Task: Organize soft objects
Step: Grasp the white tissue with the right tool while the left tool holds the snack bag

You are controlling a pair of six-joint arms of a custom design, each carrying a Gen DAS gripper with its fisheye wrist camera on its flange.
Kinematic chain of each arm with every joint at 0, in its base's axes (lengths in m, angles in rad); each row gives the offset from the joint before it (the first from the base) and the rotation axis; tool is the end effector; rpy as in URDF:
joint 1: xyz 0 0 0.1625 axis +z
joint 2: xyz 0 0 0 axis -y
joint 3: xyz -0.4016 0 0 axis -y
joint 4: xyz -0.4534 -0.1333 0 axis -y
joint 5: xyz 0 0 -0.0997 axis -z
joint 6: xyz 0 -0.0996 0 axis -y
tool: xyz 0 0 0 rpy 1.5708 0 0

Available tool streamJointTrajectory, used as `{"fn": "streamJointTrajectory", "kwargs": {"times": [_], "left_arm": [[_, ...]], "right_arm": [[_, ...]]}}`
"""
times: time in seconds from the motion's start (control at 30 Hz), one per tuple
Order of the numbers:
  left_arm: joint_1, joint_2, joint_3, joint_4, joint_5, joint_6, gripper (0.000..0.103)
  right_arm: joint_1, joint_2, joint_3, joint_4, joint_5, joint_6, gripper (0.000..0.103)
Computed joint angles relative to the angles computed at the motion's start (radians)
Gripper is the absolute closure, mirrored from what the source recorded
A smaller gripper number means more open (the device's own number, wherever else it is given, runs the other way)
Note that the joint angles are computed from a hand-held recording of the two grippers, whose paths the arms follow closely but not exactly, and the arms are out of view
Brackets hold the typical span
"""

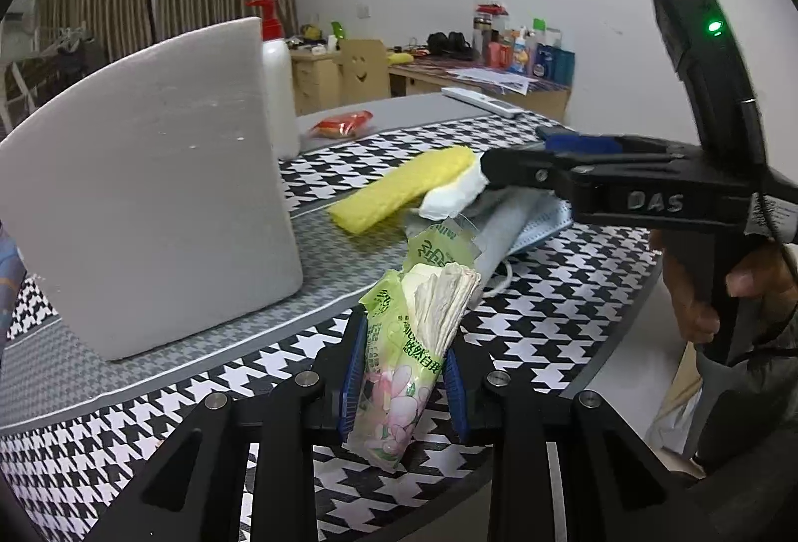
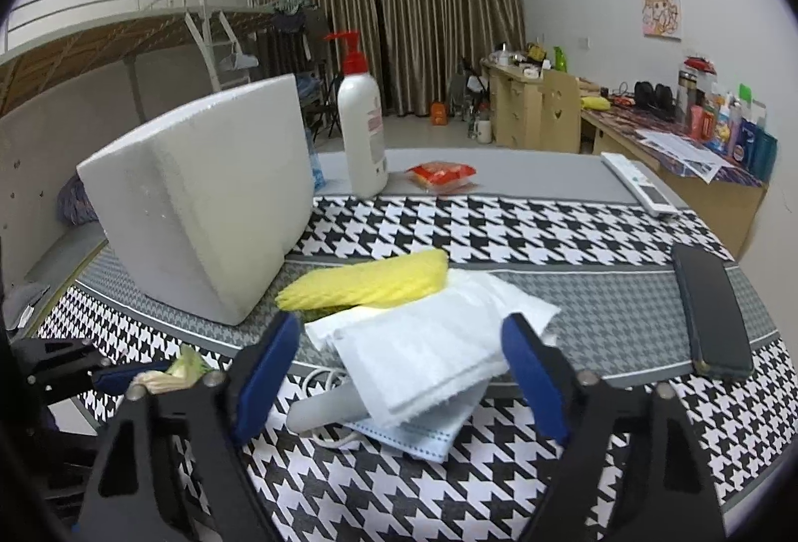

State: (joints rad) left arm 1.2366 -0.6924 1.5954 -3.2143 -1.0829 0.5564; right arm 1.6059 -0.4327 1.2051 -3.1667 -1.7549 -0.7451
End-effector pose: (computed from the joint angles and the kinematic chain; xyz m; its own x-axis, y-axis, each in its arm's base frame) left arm -0.0671 -0.7419 0.0652 -0.6688 0.3606 -0.6501 0.7011 0.5969 -0.3902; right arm 0.1441 -0.8244 0.0211 -0.7094 -0.3873 0.5888 -0.6869 0.5668 -0.4548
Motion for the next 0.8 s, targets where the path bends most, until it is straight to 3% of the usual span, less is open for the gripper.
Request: {"fn": "streamJointTrajectory", "kwargs": {"times": [0.17, 0.27, 0.4, 0.8], "left_arm": [[0.004, -0.010, 0.010, -0.013, -0.009, -0.006, 0.073], [0.006, -0.011, 0.013, -0.016, -0.012, -0.010, 0.073], [0.009, -0.018, 0.022, -0.017, -0.023, -0.006, 0.073], [0.005, -0.034, 0.052, -0.043, -0.022, -0.002, 0.073]], "right_arm": [[-0.002, 0.013, -0.030, 0.044, -0.052, 0.037, 0.044], [-0.005, 0.002, -0.021, 0.062, -0.056, 0.055, 0.063], [-0.009, -0.022, 0.009, 0.058, -0.034, 0.073, 0.075], [-0.012, -0.080, 0.088, -0.011, 0.017, 0.091, 0.076]]}}
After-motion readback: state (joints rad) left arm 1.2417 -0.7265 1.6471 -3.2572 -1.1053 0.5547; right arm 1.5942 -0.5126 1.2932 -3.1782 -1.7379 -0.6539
